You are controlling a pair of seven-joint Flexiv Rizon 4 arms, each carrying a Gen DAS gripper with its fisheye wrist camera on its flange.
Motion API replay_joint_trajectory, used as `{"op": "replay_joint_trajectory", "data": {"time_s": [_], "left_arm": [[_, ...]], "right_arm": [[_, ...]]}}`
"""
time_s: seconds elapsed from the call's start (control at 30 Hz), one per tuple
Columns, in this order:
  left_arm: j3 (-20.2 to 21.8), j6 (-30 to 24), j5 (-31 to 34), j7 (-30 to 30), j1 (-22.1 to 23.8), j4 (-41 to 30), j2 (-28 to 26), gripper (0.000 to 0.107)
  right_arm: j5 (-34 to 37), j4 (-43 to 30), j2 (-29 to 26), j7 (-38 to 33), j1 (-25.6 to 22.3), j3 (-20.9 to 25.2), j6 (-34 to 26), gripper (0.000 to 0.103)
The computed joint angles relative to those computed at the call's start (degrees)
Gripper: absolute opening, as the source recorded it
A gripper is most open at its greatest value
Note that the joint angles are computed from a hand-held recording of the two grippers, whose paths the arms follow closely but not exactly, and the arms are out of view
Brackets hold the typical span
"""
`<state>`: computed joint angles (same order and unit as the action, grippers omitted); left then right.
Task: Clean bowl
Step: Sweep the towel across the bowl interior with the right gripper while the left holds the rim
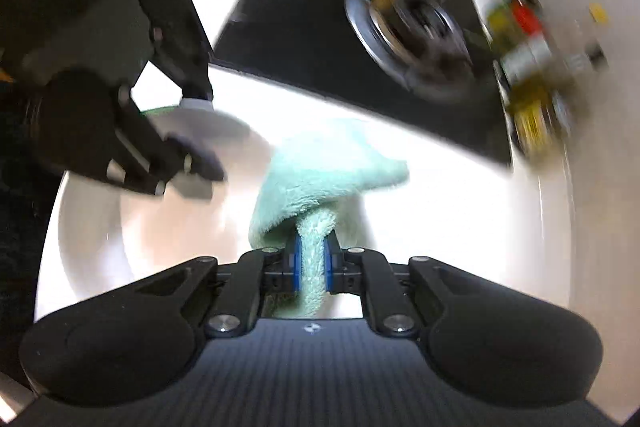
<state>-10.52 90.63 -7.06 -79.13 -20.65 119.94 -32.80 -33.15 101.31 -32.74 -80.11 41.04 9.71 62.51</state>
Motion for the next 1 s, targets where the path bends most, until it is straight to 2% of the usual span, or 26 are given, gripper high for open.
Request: {"op": "replay_joint_trajectory", "data": {"time_s": [0.1, 0.27, 0.37, 0.47, 0.5, 0.53, 0.63, 0.67, 0.7, 0.73, 0.83, 0.87, 0.93, 1.0], "left_arm": [[0.18, -0.34, -0.25, -0.42, -0.57, -1.17, -0.64, 0.035], [1.24, -0.16, -0.36, -1.26, -1.45, -3.08, -2.21, 0.039], [2.16, -0.09, -0.13, -1.74, -2.28, -3.79, -2.68, 0.04], [1.88, -1.37, -0.06, -1.46, -1.92, -4.29, -2.66, 0.037], [0.29, -2.32, -0.47, -0.82, -0.35, -4.14, -2.45, 0.032], [-1.27, -3.27, -0.98, -0.13, 1.18, -3.98, -2.26, 0.028], [-6.39, -5.79, -3.22, 2.65, 6.29, -2.68, -1.35, 0.019], [-6.76, -5.85, -3.56, 3.28, 6.81, -2.07, -0.79, 0.017], [-6.86, -4.85, -3.67, 3.72, 7.01, -1.19, -0.16, 0.015], [-7.2, -3.75, -3.85, 4.09, 7.39, -0.42, 0.37, 0.015], [-8.38, -2.26, -4.17, 5.28, 8.68, 0.86, 1.37, 0.016], [-8.89, -2.23, -4.41, 5.66, 9.19, 1.01, 1.31, 0.016], [-10.13, -1.46, -4.96, 6.14, 10.36, 1.5, 1.05, 0.02], [-11.31, -0.82, -5.2, 6.63, 11.45, 1.76, 0.67, 0.02]], "right_arm": [[1.1, 3.62, 3.27, 12.64, 2.47, -1.81, -1.99, 0.01], [4.25, 7.13, 7.06, 32.17, 3.0, -0.35, -5.56, 0.01], [3.64, 11.01, 9.55, 41.09, 2.71, 0.66, -3.08, 0.01], [-1.54, 15.67, 12.28, 48.16, 3.13, 0.15, 2.18, 0.008], [-4.69, 17.09, 13.11, 51.27, 3.6, -0.88, 4.23, 0.008], [-11.41, 18.25, 13.84, 56.51, 4.64, -3.78, 6.97, 0.008], [-35.26, 19.14, 14.75, 71.18, 5.74, -12.3, 14.5, 0.008], [-44.46, 18.22, 14.57, 76.52, 5.29, -14.69, 17.1, 0.008], [-50.36, 16.54, 13.33, 78.26, 4.47, -15.97, 20.49, 0.008], [-52.53, 14.95, 11.42, 76.26, 3.53, -15.39, 21.72, 0.008], [-49.93, 11.19, 6.15, 62.88, 2.1, -12.56, 22.84, 0.008], [-45.88, 10.6, 4.83, 57.75, 2.04, -10.68, 20.21, 0.008], [-37.5, 8.32, 1.54, 46.03, 2.8, -6.63, 10.46, 0.008], [-33.28, 6.26, -0.61, 39.84, 3.95, -5.2, 4.41, 0.008]]}}
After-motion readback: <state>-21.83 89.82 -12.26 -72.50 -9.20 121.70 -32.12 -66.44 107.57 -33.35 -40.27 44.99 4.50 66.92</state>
